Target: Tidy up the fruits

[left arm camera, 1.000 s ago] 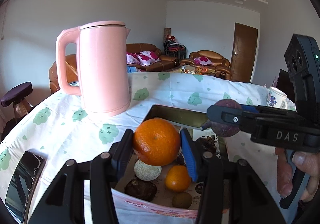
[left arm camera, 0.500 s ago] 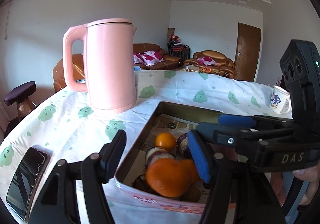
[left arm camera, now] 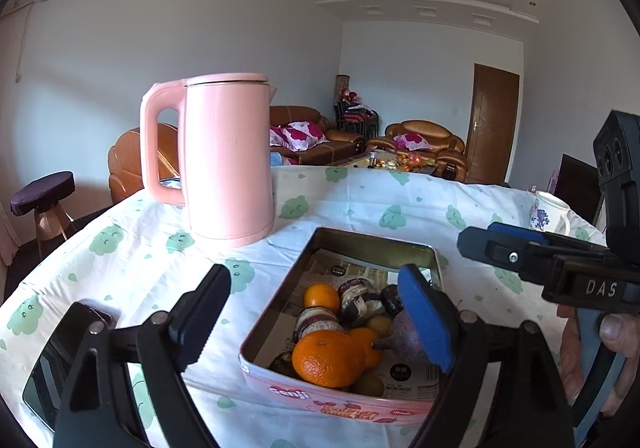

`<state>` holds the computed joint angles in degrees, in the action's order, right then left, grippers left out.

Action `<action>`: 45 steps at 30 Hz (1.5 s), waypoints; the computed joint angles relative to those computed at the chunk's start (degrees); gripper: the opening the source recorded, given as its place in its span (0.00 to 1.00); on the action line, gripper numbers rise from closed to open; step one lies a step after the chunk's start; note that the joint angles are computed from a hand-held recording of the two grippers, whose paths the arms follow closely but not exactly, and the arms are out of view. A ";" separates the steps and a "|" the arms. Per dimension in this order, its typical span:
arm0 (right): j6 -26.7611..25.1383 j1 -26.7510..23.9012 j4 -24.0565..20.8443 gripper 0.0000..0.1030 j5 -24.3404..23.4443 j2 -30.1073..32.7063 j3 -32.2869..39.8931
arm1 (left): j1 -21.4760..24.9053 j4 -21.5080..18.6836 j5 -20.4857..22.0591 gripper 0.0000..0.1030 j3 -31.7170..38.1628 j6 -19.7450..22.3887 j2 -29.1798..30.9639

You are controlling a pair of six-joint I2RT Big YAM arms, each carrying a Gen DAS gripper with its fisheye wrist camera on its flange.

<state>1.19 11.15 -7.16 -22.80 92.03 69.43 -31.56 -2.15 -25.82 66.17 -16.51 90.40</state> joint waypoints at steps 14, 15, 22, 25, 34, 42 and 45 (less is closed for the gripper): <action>-6.59 0.83 4.72 0.79 10.72 -7.91 -8.12 | -1.60 0.89 -0.98 0.95 -0.70 0.60 -1.38; -6.61 0.73 4.87 0.79 10.98 -8.15 -8.35 | -1.72 0.80 -0.99 0.95 -0.66 0.71 -1.40; -6.54 0.32 5.47 0.79 11.22 -9.37 -9.72 | -2.45 0.42 -1.66 0.96 -0.35 1.27 -1.42; -6.74 0.42 5.55 0.79 11.41 -9.76 -10.08 | -2.57 0.37 -1.82 0.97 -0.30 1.26 -1.40; -7.03 0.43 5.45 0.80 11.66 -10.01 -10.40 | -2.87 -0.16 -1.97 0.98 0.21 1.60 -1.02; -6.34 -0.15 5.52 0.80 11.74 -10.21 -10.74 | -3.00 -0.22 -1.95 1.00 0.56 1.75 -0.58; -6.31 -0.37 5.63 0.80 11.79 -10.28 -10.95 | -3.09 -0.41 -2.15 1.00 0.64 1.77 -0.51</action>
<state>-5.12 10.78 -1.52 -11.01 81.75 58.47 -34.65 -2.56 -27.98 66.81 -14.74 89.88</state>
